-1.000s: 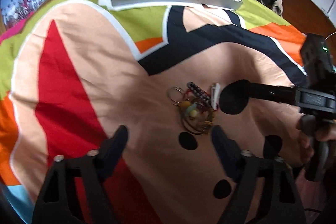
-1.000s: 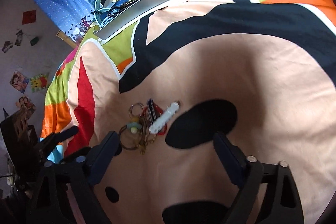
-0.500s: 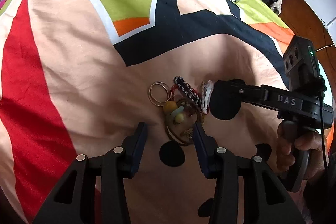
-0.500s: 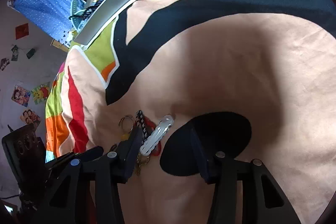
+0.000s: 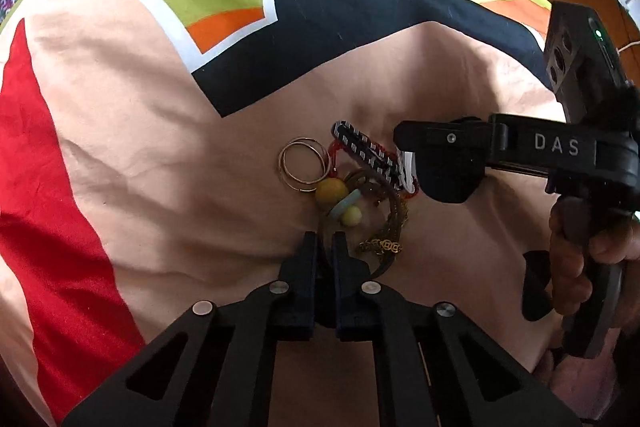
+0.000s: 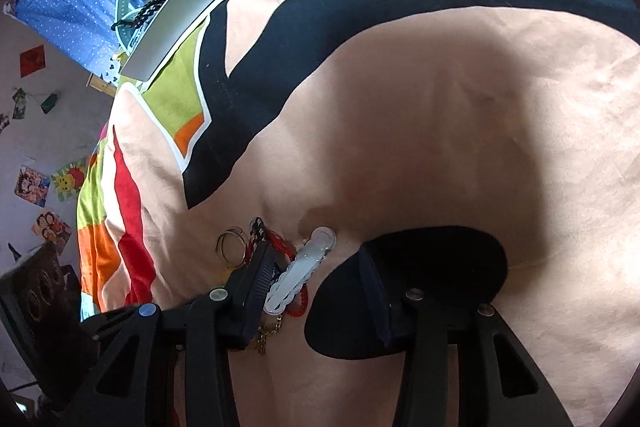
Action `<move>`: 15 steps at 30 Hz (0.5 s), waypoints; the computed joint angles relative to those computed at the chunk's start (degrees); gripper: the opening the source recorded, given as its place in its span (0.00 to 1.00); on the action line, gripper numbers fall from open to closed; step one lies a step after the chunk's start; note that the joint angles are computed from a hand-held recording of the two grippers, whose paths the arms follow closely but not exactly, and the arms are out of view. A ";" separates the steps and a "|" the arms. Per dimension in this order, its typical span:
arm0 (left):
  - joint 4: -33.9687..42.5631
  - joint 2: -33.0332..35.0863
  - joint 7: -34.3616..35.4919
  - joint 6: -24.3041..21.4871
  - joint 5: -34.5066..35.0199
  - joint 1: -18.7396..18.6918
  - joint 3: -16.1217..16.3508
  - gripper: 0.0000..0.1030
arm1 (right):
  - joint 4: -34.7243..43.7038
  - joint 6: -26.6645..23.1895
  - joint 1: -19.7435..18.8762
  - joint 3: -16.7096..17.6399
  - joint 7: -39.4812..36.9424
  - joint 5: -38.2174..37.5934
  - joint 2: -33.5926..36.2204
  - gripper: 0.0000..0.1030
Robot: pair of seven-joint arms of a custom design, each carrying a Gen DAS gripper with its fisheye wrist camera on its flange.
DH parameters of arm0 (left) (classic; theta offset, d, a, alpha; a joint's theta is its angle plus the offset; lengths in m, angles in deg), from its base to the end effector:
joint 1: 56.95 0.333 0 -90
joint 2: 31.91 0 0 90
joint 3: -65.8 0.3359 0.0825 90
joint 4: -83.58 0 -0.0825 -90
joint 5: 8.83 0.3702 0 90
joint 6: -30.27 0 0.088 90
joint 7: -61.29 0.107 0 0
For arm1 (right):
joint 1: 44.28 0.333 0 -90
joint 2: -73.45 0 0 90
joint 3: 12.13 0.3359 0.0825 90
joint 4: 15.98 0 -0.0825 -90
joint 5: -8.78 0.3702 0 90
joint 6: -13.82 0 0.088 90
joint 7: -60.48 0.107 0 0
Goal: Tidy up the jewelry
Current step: 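Grasp the yellow-bead piece with the left tool while the right tool grasps the white comb clip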
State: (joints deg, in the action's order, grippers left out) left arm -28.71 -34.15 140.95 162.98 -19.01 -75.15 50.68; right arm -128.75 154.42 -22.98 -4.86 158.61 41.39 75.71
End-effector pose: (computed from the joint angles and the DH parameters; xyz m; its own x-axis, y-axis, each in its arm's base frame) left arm 0.4718 -0.3167 0.5571 -0.3332 -0.9166 0.2207 -0.9068 0.2475 -0.3411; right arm 0.5200 0.2819 0.5251 0.0656 -0.8437 -0.5328 -0.9658 0.0807 -0.2466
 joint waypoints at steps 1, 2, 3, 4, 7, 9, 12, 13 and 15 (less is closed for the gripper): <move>-0.05 0.08 -0.06 0.09 -0.15 0.02 0.04 0.04 | -0.09 0.05 -0.04 -0.02 -0.02 0.10 0.04 0.41; -0.09 0.11 -0.25 0.15 -0.41 0.06 0.10 0.03 | -0.19 0.21 -0.05 -0.02 -0.04 0.19 0.09 0.41; -0.22 0.08 -0.42 0.27 -0.76 0.10 0.15 0.03 | -0.27 0.36 -0.06 -0.01 0.00 0.19 0.17 0.41; -0.38 0.01 -0.63 0.44 -0.70 0.13 0.15 0.03 | -0.26 0.46 -0.07 0.00 0.04 0.13 0.25 0.41; -1.29 -0.54 -2.45 1.62 1.54 0.10 -0.08 0.02 | -0.07 0.97 -0.05 0.05 0.50 -0.38 0.68 0.41; -2.09 -1.17 -4.68 2.81 5.02 0.01 -0.43 0.02 | 0.50 1.22 0.14 0.19 1.44 -1.52 1.17 0.40; -3.06 -2.02 -7.21 4.29 9.01 0.01 -0.65 0.01 | 0.87 0.32 0.43 0.06 4.00 -6.85 1.20 0.20; -3.29 -2.21 -7.92 4.77 9.85 0.07 -0.64 0.01 | 0.79 0.28 0.48 0.14 4.29 -7.24 1.15 0.18; -3.71 -2.67 -9.12 5.50 11.21 0.24 -0.55 0.01 | 0.38 0.45 0.25 0.23 3.64 -5.13 0.93 0.17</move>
State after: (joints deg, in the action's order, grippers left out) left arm -32.41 -36.82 131.83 168.47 -7.80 -74.91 50.13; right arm -128.36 154.88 -22.73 -4.63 162.25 36.26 76.64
